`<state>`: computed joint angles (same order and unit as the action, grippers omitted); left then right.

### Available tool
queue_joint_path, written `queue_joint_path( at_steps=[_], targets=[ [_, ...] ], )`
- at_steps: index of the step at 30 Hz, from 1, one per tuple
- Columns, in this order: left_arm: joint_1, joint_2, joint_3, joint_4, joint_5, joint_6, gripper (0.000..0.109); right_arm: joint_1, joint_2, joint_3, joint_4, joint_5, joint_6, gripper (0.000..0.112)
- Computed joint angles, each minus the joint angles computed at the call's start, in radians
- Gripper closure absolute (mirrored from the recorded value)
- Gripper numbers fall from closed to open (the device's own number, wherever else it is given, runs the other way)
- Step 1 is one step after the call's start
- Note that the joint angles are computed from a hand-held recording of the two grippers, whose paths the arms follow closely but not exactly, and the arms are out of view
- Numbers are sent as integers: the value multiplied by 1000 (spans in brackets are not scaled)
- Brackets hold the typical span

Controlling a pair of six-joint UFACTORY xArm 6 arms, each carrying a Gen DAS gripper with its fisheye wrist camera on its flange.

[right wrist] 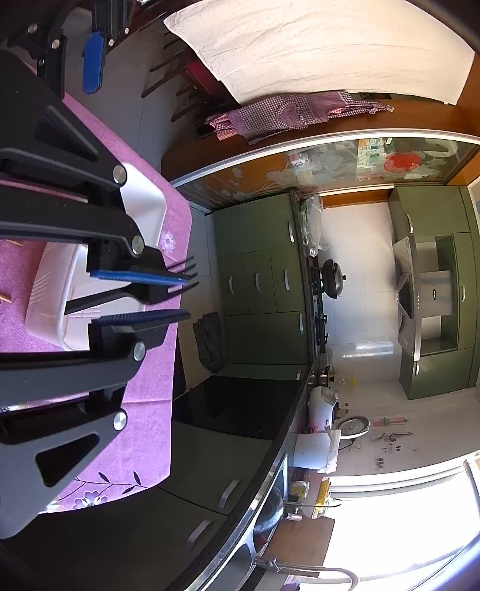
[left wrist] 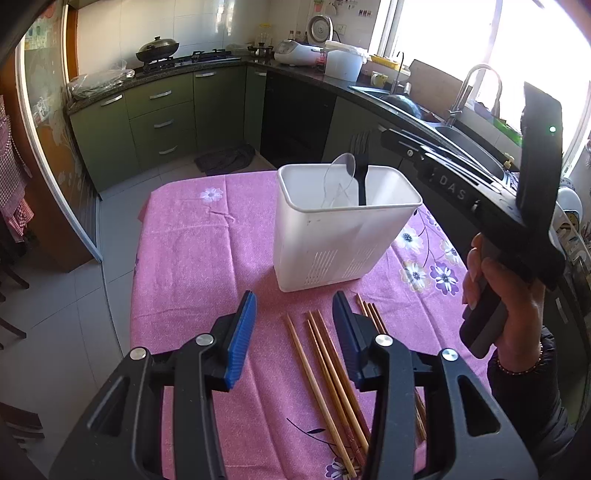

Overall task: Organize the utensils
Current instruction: 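Move the left gripper to the wooden chopsticks and grasp one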

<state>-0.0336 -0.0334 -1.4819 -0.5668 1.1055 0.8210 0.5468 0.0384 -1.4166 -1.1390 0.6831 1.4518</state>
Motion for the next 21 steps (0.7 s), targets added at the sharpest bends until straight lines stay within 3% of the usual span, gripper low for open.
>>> queue_joint_path(
  at_steps=[6, 15, 21],
  targets=[
    [-2, 0, 31, 51, 14, -25, 67, 75, -137, 107, 1, 69, 5, 95],
    [-59, 71, 62, 232, 46, -185, 67, 167, -331, 321, 189, 225, -107, 95],
    [-101, 119, 64, 296, 37, -274, 68, 158, -398, 441, 270, 211, -112, 95]
  ],
)
